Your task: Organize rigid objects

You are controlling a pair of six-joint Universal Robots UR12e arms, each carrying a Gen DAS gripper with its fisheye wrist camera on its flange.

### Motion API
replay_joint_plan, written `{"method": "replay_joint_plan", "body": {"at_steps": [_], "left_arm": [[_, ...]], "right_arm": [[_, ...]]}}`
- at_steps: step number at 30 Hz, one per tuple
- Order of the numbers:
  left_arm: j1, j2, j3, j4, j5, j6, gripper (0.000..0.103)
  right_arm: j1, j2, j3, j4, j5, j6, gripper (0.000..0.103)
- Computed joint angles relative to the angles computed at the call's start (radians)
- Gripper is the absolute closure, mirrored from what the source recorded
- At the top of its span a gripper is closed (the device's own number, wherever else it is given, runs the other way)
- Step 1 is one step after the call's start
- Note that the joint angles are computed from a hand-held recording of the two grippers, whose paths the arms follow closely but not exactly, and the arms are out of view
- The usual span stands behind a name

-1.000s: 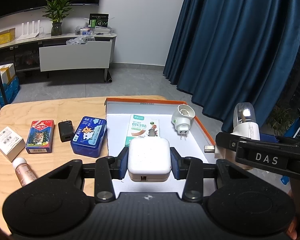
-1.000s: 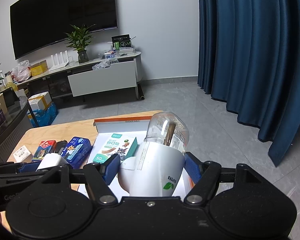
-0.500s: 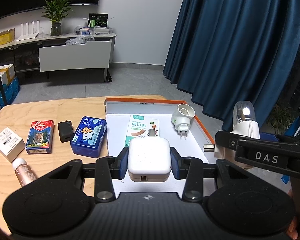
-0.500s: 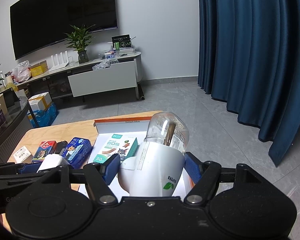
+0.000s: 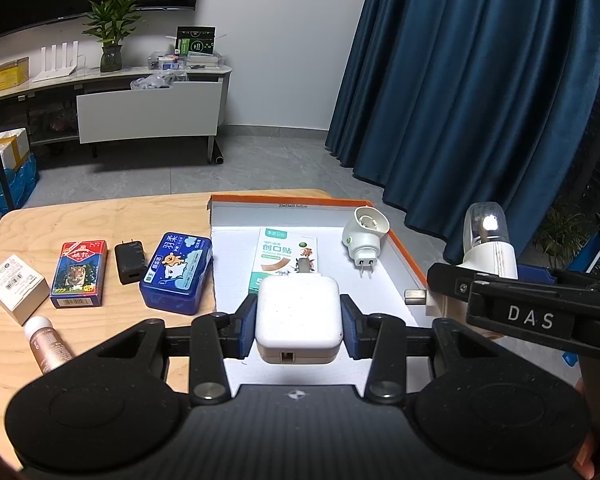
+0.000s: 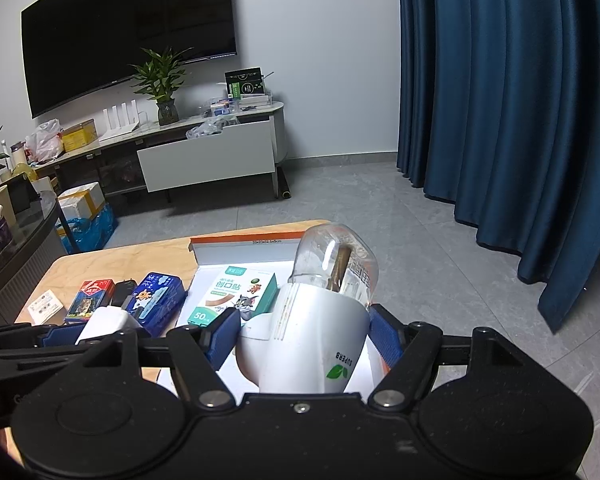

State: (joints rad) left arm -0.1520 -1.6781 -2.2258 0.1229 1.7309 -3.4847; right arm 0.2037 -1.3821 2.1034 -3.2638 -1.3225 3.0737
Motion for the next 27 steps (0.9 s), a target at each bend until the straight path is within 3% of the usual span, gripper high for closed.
{"method": "replay_joint_plan", "body": {"at_steps": [27], "left_arm": [[0.000, -0.005, 0.001, -0.012, -0.007, 0.001, 0.061]], "right_arm": [[0.006, 0.008, -0.006, 0.019, -0.007, -0.004, 0.019]]}}
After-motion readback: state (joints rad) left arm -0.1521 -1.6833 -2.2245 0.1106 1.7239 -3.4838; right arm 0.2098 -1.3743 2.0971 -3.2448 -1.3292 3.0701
